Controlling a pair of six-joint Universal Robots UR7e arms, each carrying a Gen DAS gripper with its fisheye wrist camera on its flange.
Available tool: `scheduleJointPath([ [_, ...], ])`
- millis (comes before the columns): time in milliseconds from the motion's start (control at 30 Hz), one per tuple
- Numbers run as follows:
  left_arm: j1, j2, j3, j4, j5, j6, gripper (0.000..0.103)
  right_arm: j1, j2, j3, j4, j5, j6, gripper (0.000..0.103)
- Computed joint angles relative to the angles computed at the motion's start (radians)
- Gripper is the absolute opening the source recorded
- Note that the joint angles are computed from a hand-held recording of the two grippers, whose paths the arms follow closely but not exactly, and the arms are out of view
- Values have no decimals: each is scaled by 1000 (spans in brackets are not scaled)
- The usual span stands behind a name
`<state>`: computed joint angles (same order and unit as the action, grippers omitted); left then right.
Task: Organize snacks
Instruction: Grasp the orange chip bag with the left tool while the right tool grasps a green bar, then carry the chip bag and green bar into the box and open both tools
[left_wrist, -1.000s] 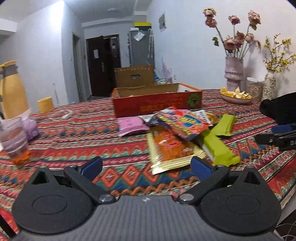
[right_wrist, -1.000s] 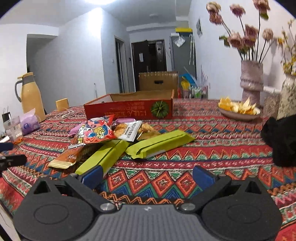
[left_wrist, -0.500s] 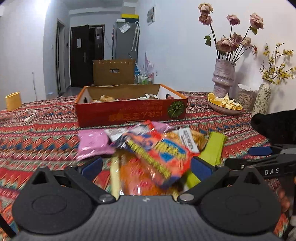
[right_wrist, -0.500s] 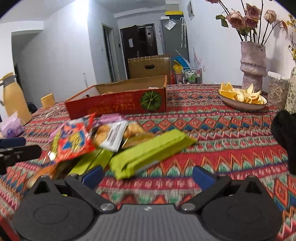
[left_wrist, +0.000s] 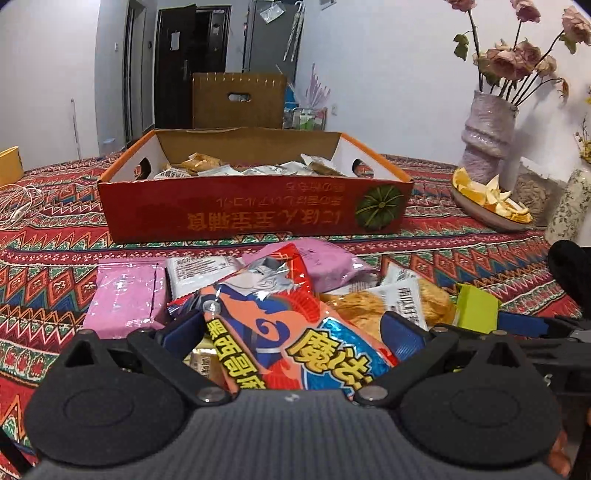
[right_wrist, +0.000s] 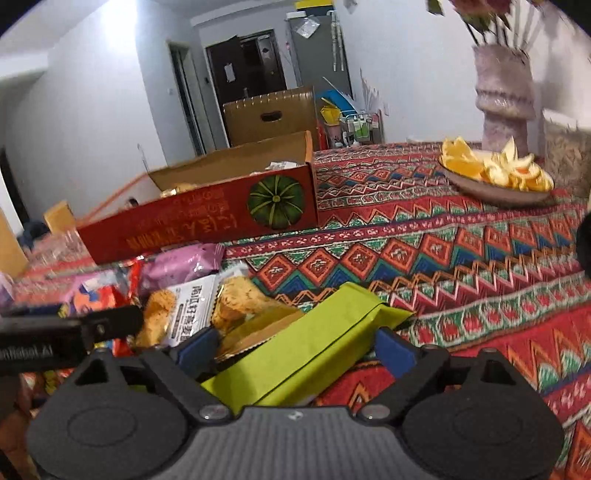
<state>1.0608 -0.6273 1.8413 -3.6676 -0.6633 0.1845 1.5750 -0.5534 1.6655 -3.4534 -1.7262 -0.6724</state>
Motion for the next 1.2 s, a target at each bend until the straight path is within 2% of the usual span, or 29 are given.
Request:
scheduleJointPath([
  [33, 2, -2, 7, -14, -8, 9, 100, 3, 5, -1, -10, -13, -21, 84],
  [67, 3, -4, 17, -32, -15, 18, 95, 6, 7, 1, -23, -25, -46, 76],
  [100, 0, -7, 29, -47, -14, 28, 84, 6, 2, 11, -27, -28, -69, 69],
  [133, -9, -12, 49, -66, 1, 44, 77, 6, -10, 24, -17, -33, -93, 67],
  [200, -22, -46, 115, -87, -27, 54, 76, 6, -41, 57, 3, -46, -145, 56],
  [267, -40, -72, 172, -92, -43, 38, 77, 4, -78, 85, 38, -68, -173, 49],
  [300, -49, -74, 179, -90, -32, 41, 81, 3, -89, 93, 37, -80, -187, 49],
  [333, -59, -71, 171, -88, -10, 44, 90, 4, -94, 93, 37, -94, -196, 50],
  [400, -63, -40, 117, -118, 21, 57, 102, 2, -83, 74, 21, -87, -203, 52],
  [467, -53, -23, 60, -56, 46, 27, 102, 1, -64, 33, 60, -79, -178, 51],
  [500, -45, -19, 35, 17, 66, -16, 102, 0, -59, 28, 60, -66, -176, 50],
  [567, -42, -8, 16, 95, 126, -70, 91, 1, -55, 33, 50, -62, -180, 48],
  [600, -44, -3, 22, 95, 150, -78, 80, 0, -61, 46, 43, -61, -185, 45],
  [633, -48, -6, 39, 85, 162, -91, 75, -3, -71, 64, 41, -51, -185, 43],
  [733, -63, -35, 120, 26, 146, -120, 63, -17, -102, 130, 3, -22, -196, 37],
  [867, -125, -78, 238, -41, 174, -144, 59, -37, -158, 245, -64, 7, -209, 34],
  [1000, -231, -120, 399, -146, 196, -147, 59, -62, -242, 365, -68, 53, -220, 34],
  [1100, -299, -156, 499, -98, 241, -262, 59, -77, -292, 449, -99, 84, -235, 34],
  [1200, -331, -217, 571, 60, 250, -468, 60, -92, -332, 508, -97, 108, -249, 34],
])
